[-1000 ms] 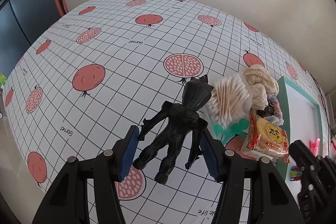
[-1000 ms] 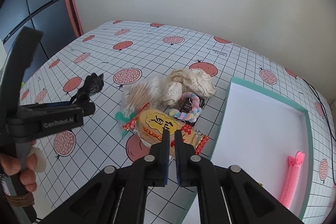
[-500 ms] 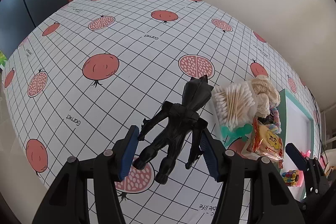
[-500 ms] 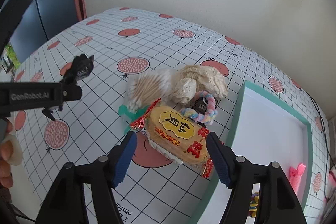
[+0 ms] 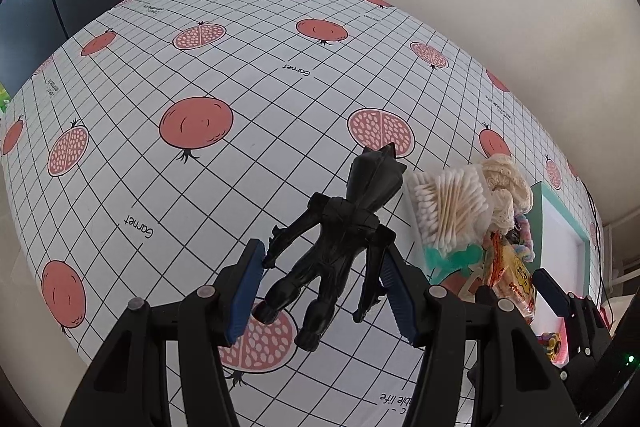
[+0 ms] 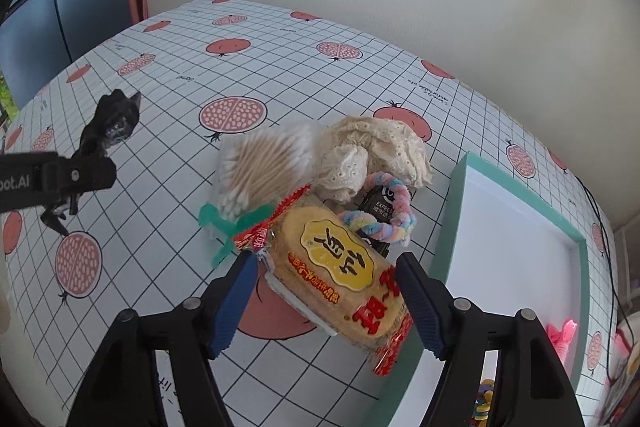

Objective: Organize objects
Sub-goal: 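Lift the snack bag with the right gripper while the left lifts the black figure, then carry the snack bag with the right gripper while the left carries the figure over the tray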

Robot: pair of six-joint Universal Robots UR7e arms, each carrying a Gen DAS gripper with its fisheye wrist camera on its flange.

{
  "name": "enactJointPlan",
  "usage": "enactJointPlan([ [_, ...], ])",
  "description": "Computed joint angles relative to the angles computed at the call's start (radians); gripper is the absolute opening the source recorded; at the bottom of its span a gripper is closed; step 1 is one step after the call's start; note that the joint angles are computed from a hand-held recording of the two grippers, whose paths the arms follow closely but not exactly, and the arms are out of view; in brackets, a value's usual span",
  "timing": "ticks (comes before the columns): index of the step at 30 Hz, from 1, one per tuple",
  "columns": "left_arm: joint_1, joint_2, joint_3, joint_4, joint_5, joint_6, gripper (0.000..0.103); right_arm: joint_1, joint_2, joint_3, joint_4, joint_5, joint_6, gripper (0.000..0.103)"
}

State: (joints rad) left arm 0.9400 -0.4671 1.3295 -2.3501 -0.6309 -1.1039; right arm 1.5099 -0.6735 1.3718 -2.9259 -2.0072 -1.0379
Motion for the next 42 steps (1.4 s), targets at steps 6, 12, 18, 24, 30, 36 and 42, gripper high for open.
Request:
enactJointPlan([
  [6, 0.0, 0.004, -0.004, -0.001, 0.002, 0.01, 0.06, 0.006, -0.004, 0.006, -0.006, 0.006, -0.001, 0.05],
  [12, -0.002, 0.006, -0.006, 0.005, 0.006, 0.008, 0.06, 0.006, -0.015, 0.01, 0.015, 0.022, 0.008, 0.04],
  [18, -0.002, 0.006, -0.008, 0.014, 0.009, 0.007, 0.06, 0.006, -0.028, 0.013, 0.02, 0.037, 0.014, 0.03],
  [24, -0.006, 0.009, -0.009, 0.013, 0.019, 0.009, 0.06, 0.004, -0.045, 0.015, 0.038, 0.058, 0.036, 0.025],
  [30, -0.01, 0.011, -0.011, 0.017, 0.032, 0.014, 0.06, 0.001, -0.075, 0.019, 0.061, 0.099, 0.075, 0.024],
  [36, -0.021, 0.016, -0.017, 0.018, 0.056, 0.028, 0.06, -0.004, -0.115, 0.023, 0.098, 0.16, 0.127, 0.024],
  [42, -0.037, 0.03, -0.041, 0.039, 0.091, 0.044, 0.06, -0.011, -0.144, 0.039, 0.092, 0.185, 0.132, 0.024],
])
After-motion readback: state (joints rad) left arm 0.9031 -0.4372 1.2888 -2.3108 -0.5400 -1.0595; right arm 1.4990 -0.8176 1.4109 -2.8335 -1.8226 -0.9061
